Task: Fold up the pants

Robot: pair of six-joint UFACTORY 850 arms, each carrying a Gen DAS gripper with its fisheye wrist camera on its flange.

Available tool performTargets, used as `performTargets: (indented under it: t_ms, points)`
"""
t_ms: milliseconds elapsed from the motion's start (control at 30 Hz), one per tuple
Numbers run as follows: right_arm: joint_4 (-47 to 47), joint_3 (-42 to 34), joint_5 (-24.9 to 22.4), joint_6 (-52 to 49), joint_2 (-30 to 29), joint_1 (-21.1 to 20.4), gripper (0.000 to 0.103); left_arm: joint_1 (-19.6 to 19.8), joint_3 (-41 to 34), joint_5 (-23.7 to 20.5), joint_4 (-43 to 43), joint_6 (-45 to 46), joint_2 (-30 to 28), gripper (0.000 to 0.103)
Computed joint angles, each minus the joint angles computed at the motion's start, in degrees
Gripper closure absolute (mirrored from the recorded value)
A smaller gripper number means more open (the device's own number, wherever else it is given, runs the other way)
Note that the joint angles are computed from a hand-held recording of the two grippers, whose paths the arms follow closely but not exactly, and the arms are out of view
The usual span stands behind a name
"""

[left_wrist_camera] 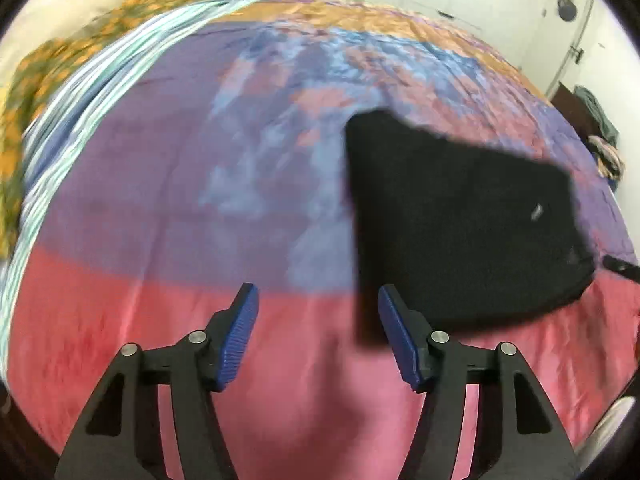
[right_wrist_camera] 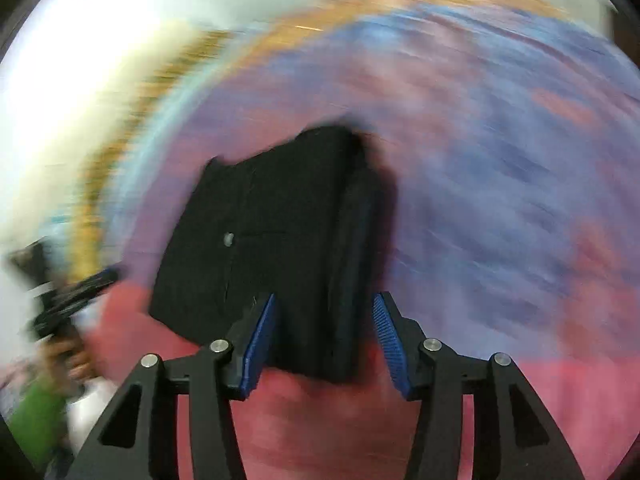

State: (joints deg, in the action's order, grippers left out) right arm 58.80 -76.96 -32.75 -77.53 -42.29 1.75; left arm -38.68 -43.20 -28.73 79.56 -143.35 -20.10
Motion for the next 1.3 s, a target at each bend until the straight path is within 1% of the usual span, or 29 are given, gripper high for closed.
performTargets:
  t_ms: [33,67,100,133,167,200,233,267,333,367,433,500,567,600,633,700,733,867,933,1000,1100,1233,1300]
  points:
    - [3.03,2.74,1.62,-4.88,1.83,-1.29,0.052,-3.16,1.72,-3.70,-0.29,-3.07,0.86,0.034]
    - [5.47,5.49,3.11,-9.12,3.84,-2.33,0.048,-5.72,2.35,-7.02,-2.09,-3.75,1.14,0.030]
    - [8.38,8.56,4.58,-13.86,6.24,-3.37,0.035,-8.94,2.44,-11.39,-5.38,-3.10,1.35,0.020]
    - [11.89,11.86,5.66,-18.99,8.93,-4.43,0.025,-12.20,2.13,-15.99,-8.21,-2.81,1.47,0.010]
    - [14.87,14.49,6.41,-22.96,11.27,-5.13,0.003,-14.51,1.78,-19.48,-10.12,-2.74,1.79,0.007]
    - [18.67,17.28,6.74,-27.54,13.79,-5.88,0.000,-15.21,2.16,-21.24,-10.56,-2.67,2.67,0.004]
    - [22.65,20.42,7.08,-32.09,16.88,-6.47,0.000,-17.32,1.71,-24.02,-11.87,-2.41,3.26,0.004]
    - [25.89,22.68,7.53,-35.65,19.45,-6.65,0.000,-18.07,1.49,-25.25,-12.00,-1.92,3.87,0.003]
    - [35.09,27.66,8.90,-44.78,24.82,-5.78,0.000,-20.07,-0.18,-28.82,-12.94,0.81,4.82,0.001]
    - [39.68,29.87,9.21,-49.00,27.37,-4.93,0.000,-20.38,-0.96,-30.35,-13.00,1.88,4.97,0.001]
    - [48.43,34.57,8.64,-57.36,31.99,-3.85,0.000,-22.16,-3.14,-34.31,-15.68,4.65,5.37,0.001]
    - [51.90,38.19,9.78,-60.53,35.80,-1.67,0.000,-23.41,-4.10,-34.17,-16.91,5.77,6.05,0.001]
    - [53.36,41.10,11.55,-61.54,38.59,0.95,0.000,-23.33,-4.79,-29.42,-18.69,7.42,6.88,0.001]
    - [51.89,42.37,11.75,-59.68,39.79,1.91,0.000,-23.56,-5.00,-27.81,-19.66,7.47,7.00,0.001]
    - [48.03,43.77,11.77,-55.54,41.13,2.45,0.000,-23.78,-5.53,-26.67,-21.25,7.55,6.79,0.001]
    - [43.56,45.83,12.57,-50.47,43.17,3.90,0.000,-24.32,-7.28,-26.38,-24.65,8.88,5.60,0.001]
    - [42.42,46.93,13.33,-49.56,44.21,4.67,0.000,-24.51,-8.22,-26.33,-26.44,10.54,5.04,0.001]
    - [45.42,50.07,14.80,-53.68,47.49,5.71,0.000,-25.28,-11.39,-28.30,-30.25,15.20,2.88,0.001]
    - [47.08,50.29,15.74,-55.04,47.97,5.78,0.000,-25.37,-12.30,-28.81,-30.55,16.52,2.25,0.001]
    - [46.37,50.17,15.81,-53.24,48.23,5.35,0.000,-25.58,-12.89,-29.06,-30.94,17.24,2.10,0.001]
    - [44.76,49.73,16.68,-49.99,48.77,5.21,0.000,-25.42,-13.21,-28.38,-31.38,18.55,1.98,0.001]
    - [45.55,50.20,16.58,-50.32,50.34,5.36,0.000,-25.59,-12.88,-27.10,-30.63,17.74,2.31,0.001]
    - [44.25,50.40,16.46,-48.98,51.12,5.51,0.000,-25.45,-12.86,-26.52,-30.67,17.68,2.30,0.001]
